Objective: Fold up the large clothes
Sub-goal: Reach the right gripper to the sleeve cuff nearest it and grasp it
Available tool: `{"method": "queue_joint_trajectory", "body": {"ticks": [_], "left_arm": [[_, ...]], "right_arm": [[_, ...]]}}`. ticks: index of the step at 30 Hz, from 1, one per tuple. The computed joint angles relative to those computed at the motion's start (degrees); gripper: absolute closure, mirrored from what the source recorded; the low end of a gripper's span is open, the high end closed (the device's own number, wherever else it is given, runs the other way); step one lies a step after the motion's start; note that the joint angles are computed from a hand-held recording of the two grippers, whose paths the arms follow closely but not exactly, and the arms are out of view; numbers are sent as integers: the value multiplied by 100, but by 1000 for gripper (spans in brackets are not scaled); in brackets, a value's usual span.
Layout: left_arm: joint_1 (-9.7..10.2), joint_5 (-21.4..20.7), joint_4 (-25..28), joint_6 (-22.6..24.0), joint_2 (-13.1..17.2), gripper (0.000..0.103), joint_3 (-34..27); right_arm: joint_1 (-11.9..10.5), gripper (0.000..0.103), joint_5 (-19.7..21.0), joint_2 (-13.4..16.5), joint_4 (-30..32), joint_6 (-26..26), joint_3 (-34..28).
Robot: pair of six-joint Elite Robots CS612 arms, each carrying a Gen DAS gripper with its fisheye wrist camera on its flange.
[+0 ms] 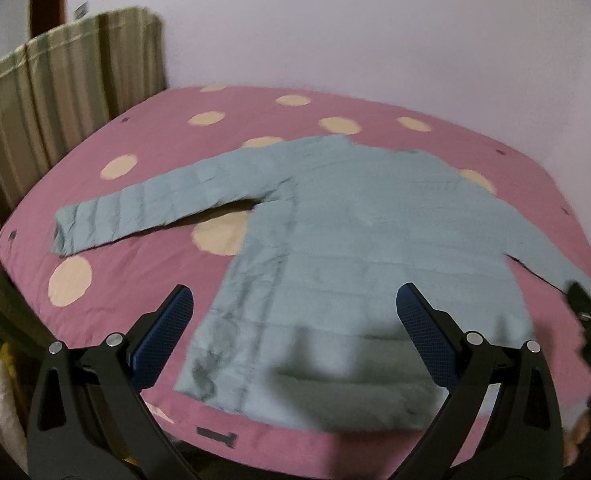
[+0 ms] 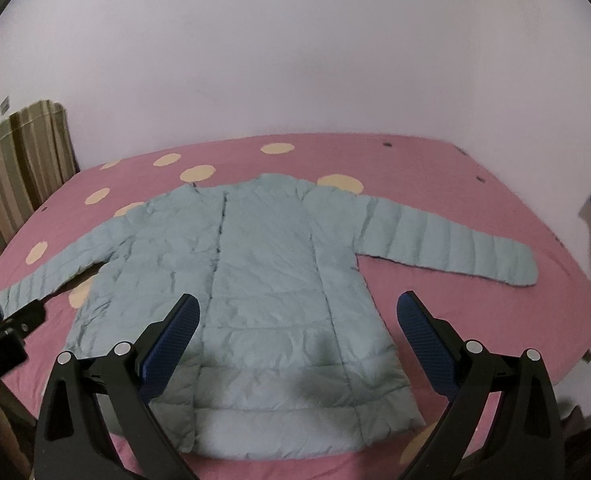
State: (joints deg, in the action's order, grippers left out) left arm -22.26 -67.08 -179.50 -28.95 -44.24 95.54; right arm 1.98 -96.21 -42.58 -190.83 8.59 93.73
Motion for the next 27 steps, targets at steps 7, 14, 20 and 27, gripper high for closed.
{"method": "queue_joint_trajectory", "body": {"ticks": [7, 14, 20, 27], "left_arm": [[365, 853, 1060, -858, 374, 2, -521], [814, 1160, 2565, -1873, 764, 2, -1118], [960, 1450, 3348, -2322, 1027, 2, -1432], [908, 1801, 3477, -2390, 1156, 2, -1497]], "right_arm": [[-386, 5, 395, 249, 382, 982, -294], [-742, 5, 86, 528, 859, 1821, -676], [-978, 7, -369, 682, 1087, 2220, -848], [-1288, 35, -369, 776, 1358, 2855, -887]]}}
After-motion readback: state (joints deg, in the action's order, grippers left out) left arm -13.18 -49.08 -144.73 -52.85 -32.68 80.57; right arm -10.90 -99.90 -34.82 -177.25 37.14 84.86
